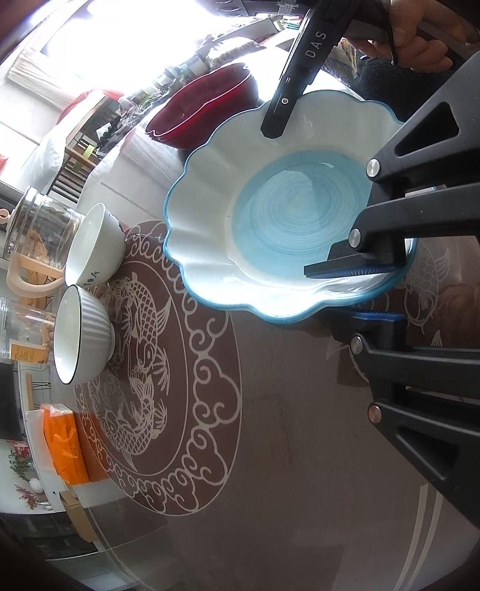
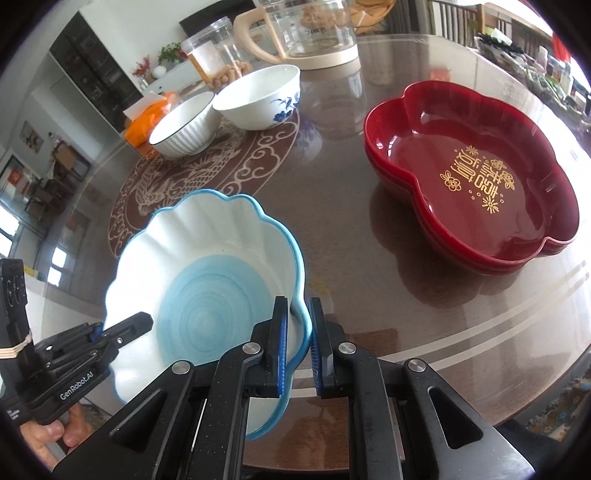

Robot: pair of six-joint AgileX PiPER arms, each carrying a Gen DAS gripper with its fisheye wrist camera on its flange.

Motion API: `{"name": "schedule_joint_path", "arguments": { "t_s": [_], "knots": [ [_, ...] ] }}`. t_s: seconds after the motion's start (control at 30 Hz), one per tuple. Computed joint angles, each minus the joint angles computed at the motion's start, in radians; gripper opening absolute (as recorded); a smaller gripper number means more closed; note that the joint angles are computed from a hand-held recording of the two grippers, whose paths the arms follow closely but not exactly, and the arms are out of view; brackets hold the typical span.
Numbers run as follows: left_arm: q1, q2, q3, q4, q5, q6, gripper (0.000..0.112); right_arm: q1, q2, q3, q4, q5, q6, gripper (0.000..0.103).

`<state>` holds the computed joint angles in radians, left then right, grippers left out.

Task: Organize plates and bowls
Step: 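Lift the scalloped bowl with both tools, set it down, open both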

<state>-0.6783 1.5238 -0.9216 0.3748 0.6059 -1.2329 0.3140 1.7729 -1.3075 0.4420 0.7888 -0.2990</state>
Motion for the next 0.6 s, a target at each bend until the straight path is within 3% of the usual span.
{"name": "schedule_joint_path", "arguments": {
  "t_s": [0.13,0.2,0.3,0.47,0.53,0.6],
  "knots": [
    [-0.036,-0.013,0.009,0.118,0.026,-0.116,0.014,0.002,0.005,-0.002,-0.004,-0.004,0.009,0.021],
    [-0.023,-0.031,0.031,0.12,0.002,-0.11,0.015,-0.01,-0.011,0.021,0.023,-0.017,-0.005,0.054],
    [0.001,-0.074,0.071,0.105,-0.022,-0.113,0.028,-0.033,-0.051,0.058,0.049,-0.041,-0.017,0.061],
    [-0.097,-0.177,0.121,0.342,0.135,-0.404,0.071,-0.079,-0.19,0.15,0.087,-0.102,-0.045,0.067],
    [-0.158,-0.218,0.124,0.431,0.239,-0.503,0.084,-0.086,-0.251,0.186,0.05,-0.141,-0.019,0.069],
    [-0.223,-0.25,0.114,0.499,0.359,-0.565,0.09,-0.071,-0.314,0.221,-0.052,-0.196,0.065,0.069]
  ]
}}
